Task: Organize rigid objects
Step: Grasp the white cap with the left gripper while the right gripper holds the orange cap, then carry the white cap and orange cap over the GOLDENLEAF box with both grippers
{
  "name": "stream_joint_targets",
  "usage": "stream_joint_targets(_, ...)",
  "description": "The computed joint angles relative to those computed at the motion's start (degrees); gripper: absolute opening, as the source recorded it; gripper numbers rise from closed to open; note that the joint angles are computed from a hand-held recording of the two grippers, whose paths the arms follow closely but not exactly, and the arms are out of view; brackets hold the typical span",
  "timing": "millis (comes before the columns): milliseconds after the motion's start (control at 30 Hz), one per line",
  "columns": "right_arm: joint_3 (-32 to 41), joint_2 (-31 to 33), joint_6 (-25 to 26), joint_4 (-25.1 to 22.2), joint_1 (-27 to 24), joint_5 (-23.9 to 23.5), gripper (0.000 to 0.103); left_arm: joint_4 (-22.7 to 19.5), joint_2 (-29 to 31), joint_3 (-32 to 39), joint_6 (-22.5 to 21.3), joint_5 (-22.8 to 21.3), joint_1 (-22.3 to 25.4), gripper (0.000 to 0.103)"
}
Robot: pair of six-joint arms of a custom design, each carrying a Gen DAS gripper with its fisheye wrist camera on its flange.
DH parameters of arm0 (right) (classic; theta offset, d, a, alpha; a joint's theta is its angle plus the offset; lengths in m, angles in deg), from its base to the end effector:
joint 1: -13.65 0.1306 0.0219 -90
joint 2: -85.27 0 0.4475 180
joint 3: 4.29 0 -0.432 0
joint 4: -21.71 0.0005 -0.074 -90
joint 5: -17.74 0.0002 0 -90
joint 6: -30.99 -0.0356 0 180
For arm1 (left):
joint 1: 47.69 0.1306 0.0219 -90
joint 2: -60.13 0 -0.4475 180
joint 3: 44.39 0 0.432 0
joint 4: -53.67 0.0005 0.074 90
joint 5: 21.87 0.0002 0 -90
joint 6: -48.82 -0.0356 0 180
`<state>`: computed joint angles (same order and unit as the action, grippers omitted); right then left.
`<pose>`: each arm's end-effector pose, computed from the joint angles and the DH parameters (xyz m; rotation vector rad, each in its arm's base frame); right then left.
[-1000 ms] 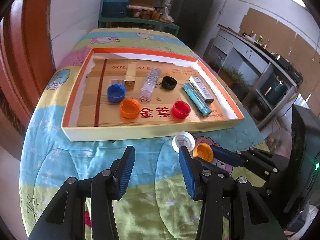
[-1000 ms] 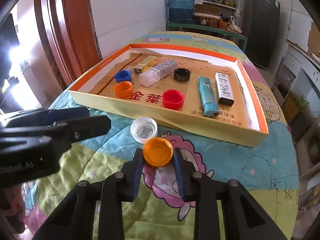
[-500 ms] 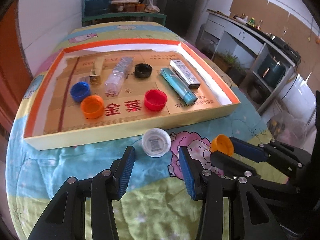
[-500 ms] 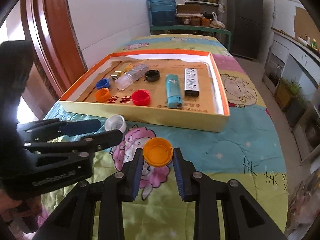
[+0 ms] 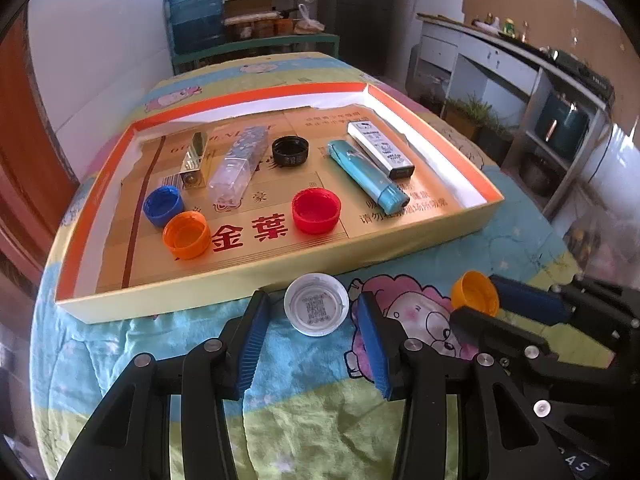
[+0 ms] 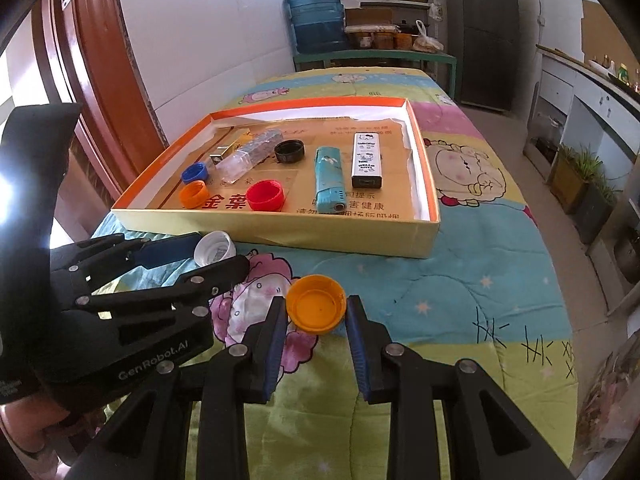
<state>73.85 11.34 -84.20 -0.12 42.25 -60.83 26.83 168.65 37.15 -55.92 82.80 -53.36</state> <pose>0.5283 0.2795 0.2750 0.0167 2.4245 0.1853 0.6089 -0.0700 0.2713 0.5425 2.4244 -0.2544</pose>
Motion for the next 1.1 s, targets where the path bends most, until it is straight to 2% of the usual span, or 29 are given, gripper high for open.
stream_joint_targets(67, -0.22, -0.04, -0.05, 0.26, -0.09, -0.24, 0.030, 0.02, 0.10, 0.07, 0.31, 0.99, 0.37, 0.045)
stream_joint_targets(100, -0.26, -0.04, -0.06, 0.26, -0.12, -0.39, 0.030, 0.43, 0.01, -0.10, 0.23, 0.35, 0.35, 0.038)
stream_joint_targets(167, -0.41, -0.07, -0.16, 0.38, -0.18, -0.59, 0.030, 1.06, -0.10, -0.35, 0.36, -0.26, 0.40, 0.030)
stream_joint_targets(600, -0.72, -0.75, -0.02, 1.57, -0.07, -0.88, 0.030, 2.15, -2.35, -1.57, 1.42, 1.94, 1.75, 0.030)
stream_joint_targets(1100, 2.39, -0.83, 1.81, 1.04, 0.32, -1.09, 0.030, 2.78, -3.92, -0.50, 3.56, 5.31, 4.75, 0.031)
